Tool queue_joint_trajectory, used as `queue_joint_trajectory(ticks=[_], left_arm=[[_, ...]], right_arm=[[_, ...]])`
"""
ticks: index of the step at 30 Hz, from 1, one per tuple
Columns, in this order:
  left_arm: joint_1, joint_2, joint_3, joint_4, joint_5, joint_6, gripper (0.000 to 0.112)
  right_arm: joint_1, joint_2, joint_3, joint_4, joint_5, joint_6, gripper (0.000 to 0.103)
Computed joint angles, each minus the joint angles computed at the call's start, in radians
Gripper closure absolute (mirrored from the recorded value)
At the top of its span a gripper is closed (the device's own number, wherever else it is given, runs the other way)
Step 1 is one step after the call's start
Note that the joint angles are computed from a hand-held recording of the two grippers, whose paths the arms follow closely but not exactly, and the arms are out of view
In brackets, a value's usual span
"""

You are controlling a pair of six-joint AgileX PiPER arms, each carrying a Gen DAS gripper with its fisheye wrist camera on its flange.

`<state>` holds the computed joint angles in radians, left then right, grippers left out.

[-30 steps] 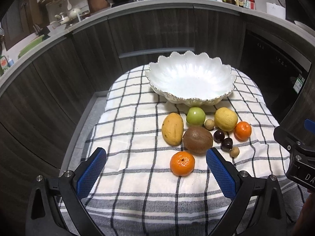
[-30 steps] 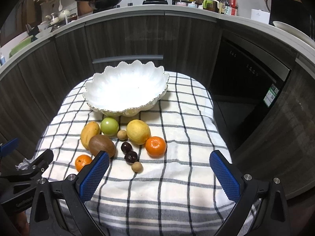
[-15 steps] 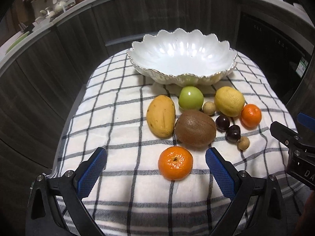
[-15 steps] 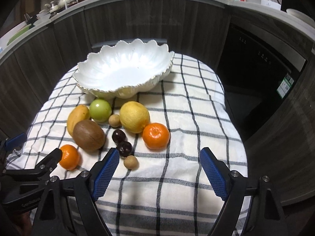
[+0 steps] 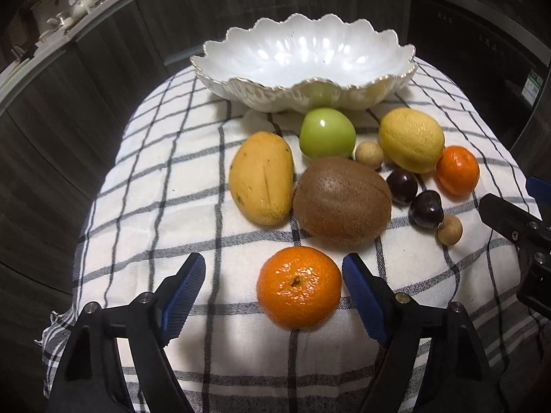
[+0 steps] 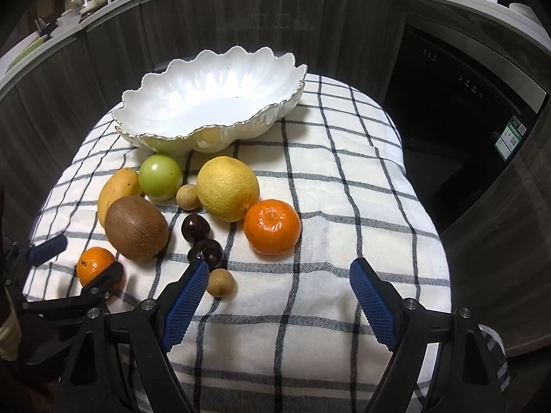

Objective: Organize fruits
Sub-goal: 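Reach the left tool to the mandarin and close its fingers on it, then grasp the small tan nut with the right tool while the left tool holds the mandarin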

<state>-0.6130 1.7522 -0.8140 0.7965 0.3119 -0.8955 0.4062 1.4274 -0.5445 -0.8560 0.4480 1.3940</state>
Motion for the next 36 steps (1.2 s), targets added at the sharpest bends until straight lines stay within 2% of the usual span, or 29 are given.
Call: queue_joint_trajectory(ticks=[3, 7, 10, 12, 13, 20, 26, 27, 28, 31, 35, 36], left_arm=[[-0.008, 0.015, -0.001, 0.022, -0.005, -0.020, 0.032], [-0.006, 0.030, 0.001, -0.031, -0.025, 0.036, 0.044], [-0.009, 0.027, 0.008, -0.015, -0.040, 0.023, 0.049], [-0.003, 0.021, 0.010, -0.053, -0.050, 0.061, 0.057], [0.004, 0.018, 0.011, -0.088, -0.058, 0.097, 0.065], [0.019, -0.011, 0.030, -0.180, -0.067, 0.184, 0.066], [0.053, -0.083, 0.072, -0.118, -0.055, 0.109, 0.066], [0.062, -0.089, 0.077, -0.089, -0.051, 0.080, 0.066], [0.069, -0.090, 0.079, -0.067, -0.047, 0.058, 0.066], [0.094, -0.095, 0.093, -0.005, -0.047, -0.007, 0.066], [0.120, -0.096, 0.099, -0.005, -0.060, -0.007, 0.066], [0.125, -0.096, 0.100, -0.006, -0.063, -0.005, 0.066]], right_arm=[[-0.008, 0.010, 0.002, 0.001, -0.008, -0.001, 0.018], [-0.017, 0.022, 0.005, 0.000, -0.019, 0.001, 0.018], [-0.024, 0.024, 0.007, 0.008, -0.029, -0.006, 0.018], [-0.024, 0.023, 0.005, 0.007, -0.026, -0.005, 0.018], [-0.024, 0.023, 0.005, 0.003, -0.025, -0.002, 0.018], [0.000, 0.001, -0.007, 0.017, 0.011, -0.017, 0.018], [0.034, 0.019, -0.031, 0.001, -0.006, -0.016, 0.018], [0.047, 0.036, -0.039, -0.016, -0.004, -0.001, 0.024], [0.050, 0.048, -0.045, -0.014, -0.010, -0.003, 0.037], [0.027, 0.103, -0.063, 0.073, -0.076, -0.096, 0.056], [0.039, 0.140, -0.070, 0.086, -0.112, -0.105, 0.060], [0.047, 0.148, -0.075, 0.082, -0.110, -0.102, 0.064]])
